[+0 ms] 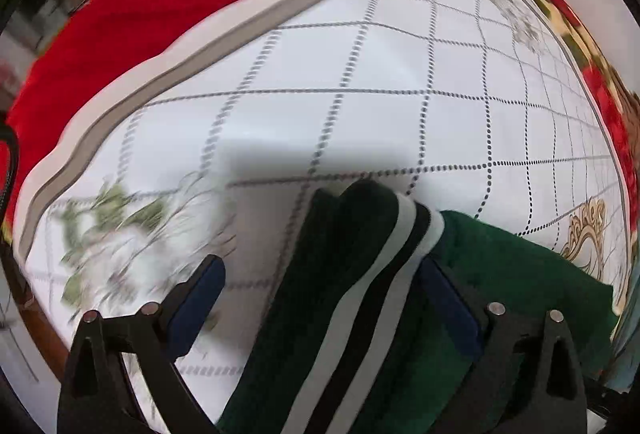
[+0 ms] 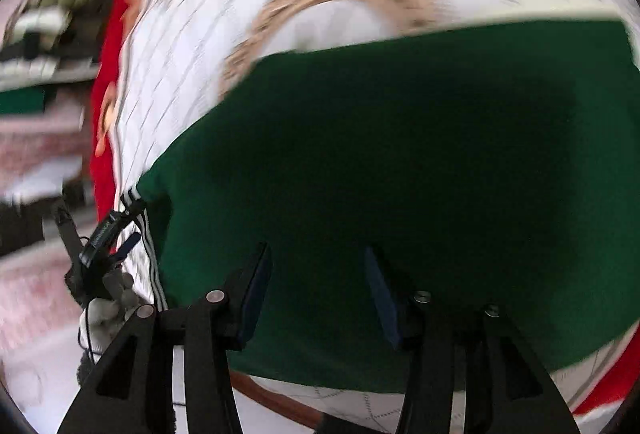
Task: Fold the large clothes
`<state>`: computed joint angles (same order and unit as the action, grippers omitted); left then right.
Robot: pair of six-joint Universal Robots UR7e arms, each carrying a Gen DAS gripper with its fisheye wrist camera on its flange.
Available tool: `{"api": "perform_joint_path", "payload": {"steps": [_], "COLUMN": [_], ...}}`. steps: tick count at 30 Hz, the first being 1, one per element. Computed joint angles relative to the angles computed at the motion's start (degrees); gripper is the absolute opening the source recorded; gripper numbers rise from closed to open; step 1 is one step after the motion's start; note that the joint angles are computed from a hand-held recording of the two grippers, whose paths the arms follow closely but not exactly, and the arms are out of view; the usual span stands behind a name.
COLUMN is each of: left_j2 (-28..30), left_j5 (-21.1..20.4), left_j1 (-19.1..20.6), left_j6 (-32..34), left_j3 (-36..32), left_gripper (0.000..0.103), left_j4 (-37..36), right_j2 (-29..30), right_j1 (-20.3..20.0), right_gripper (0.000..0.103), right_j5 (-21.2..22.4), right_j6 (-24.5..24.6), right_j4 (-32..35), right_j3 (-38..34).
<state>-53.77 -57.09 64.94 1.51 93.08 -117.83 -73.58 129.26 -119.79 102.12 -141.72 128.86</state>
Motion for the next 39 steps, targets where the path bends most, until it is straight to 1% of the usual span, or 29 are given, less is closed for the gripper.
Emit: {"api": "perform_joint_path", "payload": {"steps": [1, 2, 3, 4, 5, 6, 7, 8, 9, 10, 11, 13, 17, 18, 21, 22, 23, 24, 25, 28, 29, 31, 32, 33, 35, 36, 37, 38, 39], "left_j2": [-0.39, -0.97, -1.54, -2.32, -2.98, -3.34, -3.39, -3.11, -2.5, -1.7, -1.21, -1.72, -5.3, -6.28, -7.9, -8.27, -8.48, -8.22, -7.4, -6.96, -6.89, -7.6, -8.18, -8.87, -11.06, -12.23, -14.14, -15.62, -17.51], "left_j5": [-0.73, -0.47, 2.18, 3.3, 2.48, 2.08, 2.72, 5.76, 6.63, 6.68, 6.65, 6.21, 4.89, 4.61, 3.37, 2.38, 1.58, 1.23, 1.38, 0.88, 0.96, 0.62, 0.01, -0.43, -1.95, -2.62, -3.41, -3.94, -3.72], "left_j1": [-0.12, -0.6, -1.5, -1.9, -1.58, -1.23, -1.03, -1.06, -0.4, 0.86, 1.58, 1.94, -0.69, -1.48, -3.67, -4.16, -4.26, -4.57, -4.92, -5.69, -5.93, -6.2, -6.26, -6.35, -6.36, -6.17, -5.84, -5.58, -5.46], "left_j6": [2.07, 3.87, 5.09, 6.05, 6.1, 5.56, 5.38, 5.75, 5.64, 3.35, 2.19, 0.65, 0.7, 1.43, 3.29, 3.7, 4.2, 4.43, 4.69, 4.55, 4.3, 4.04, 3.6, 3.09, 1.36, 0.08, -2.06, -3.68, -5.77], "left_j3": [0.96, 2.09, 3.6, 4.78, 4.83, 4.48, 4.09, 4.18, 3.29, 1.01, -0.52, -1.72, 0.57, 1.71, 4.94, 5.81, 6.43, 6.85, 7.56, 9.44, 9.99, 11.37, 11.74, 12.27, 13.5, 13.76, 14.21, 14.55, 15.33], "left_gripper": [0.052, 0.028, 0.019, 0.01, 0.009, 0.008, 0.0, 0.0, 0.0, 0.0, 0.0, 0.0, 0.004, 0.004, 0.007, 0.02, 0.058, 0.086, 0.103, 0.103, 0.103, 0.103, 0.103, 0.103, 0.103, 0.103, 0.103, 0.103, 0.103], "left_j4": [-2.04, -3.58, -5.44, -7.52, -7.84, -7.56, -7.07, -7.96, -7.89, -5.42, -3.88, -2.64, -0.97, -1.27, -3.76, -4.52, -4.89, -5.04, -6.39, -8.06, -8.56, -9.42, -9.23, -9.45, -9.43, -8.76, -7.3, -5.99, -4.6], "right_j2": [-1.37, -2.38, -3.48, -4.42, -5.67, -6.54, -7.56, -7.66, -8.35, -8.2, -9.47, -11.62, -13.19, -14.44, -17.48, -18.34, -19.43, -19.84, -20.76, -19.44, -19.59, -20.58, -21.06, -21.32, -20.37, -19.33, -18.03, -16.28, -14.61], "right_j1": [1.09, 1.91, 2.71, 3.46, 4.5, 5.23, 6.39, 6.79, 7.69, 7.93, 8.76, 10.16, 11.88, 12.15, 10.87, 9.89, 7.49, 5.8, 2.73, -7.49, -9.55, -11.27, -10.85, -9.33, -4.13, -2.51, -1.34, -0.96, -1.81], "right_gripper": [0.051, 0.051, 0.051, 0.051, 0.051, 0.051, 0.051, 0.051, 0.051, 0.051, 0.051, 0.051, 0.051, 0.051, 0.051, 0.051, 0.051, 0.051, 0.051, 0.051, 0.053, 0.053, 0.053, 0.053, 0.053, 0.053, 0.053, 0.052, 0.044], "right_j5": [-0.53, -0.95, -1.14, -1.22, -1.31, -1.63, -2.21, -2.44, -2.92, -3.28, -3.42, -3.67, -4.84, -4.83, -5.37, -5.86, -6.29, -6.82, -7.53, -4.83, -4.54, -2.93, -2.63, -3.0, -4.68, -4.47, -3.72, -1.7, 1.17], "right_j6": [2.94, 5.93, 8.85, 10.86, 13.97, 15.76, 18.39, 19.72, 22.16, 23.16, 25.06, 28.1, 32.75, 33.27, 32.81, 31.5, 28.34, 25.96, 21.18, 8.45, 7.11, 5.98, 5.97, 6.71, 6.35, 5.63, 4.34, 1.91, -0.74], "right_j4": [1.31, 2.64, 4.4, 5.87, 7.99, 9.29, 11.67, 12.87, 15.41, 16.27, 18.87, 22.61, 29.63, 31.11, 32.77, 33.22, 33.32, 31.97, 28.49, 23.92, 23.64, 26.66, 28.47, 29.46, 27.78, 26.94, 25.51, 22.92, 20.0], "right_j3": [1.03, 2.02, 2.87, 3.33, 3.9, 4.24, 4.3, 4.11, 3.84, 3.47, 3.36, 3.35, 1.79, 2.04, 3.86, 4.42, 5.4, 6.3, 8.31, 10.61, 10.9, 9.22, 8.21, 7.34, 5.64, 4.95, 4.5, 4.59, 5.51]}}
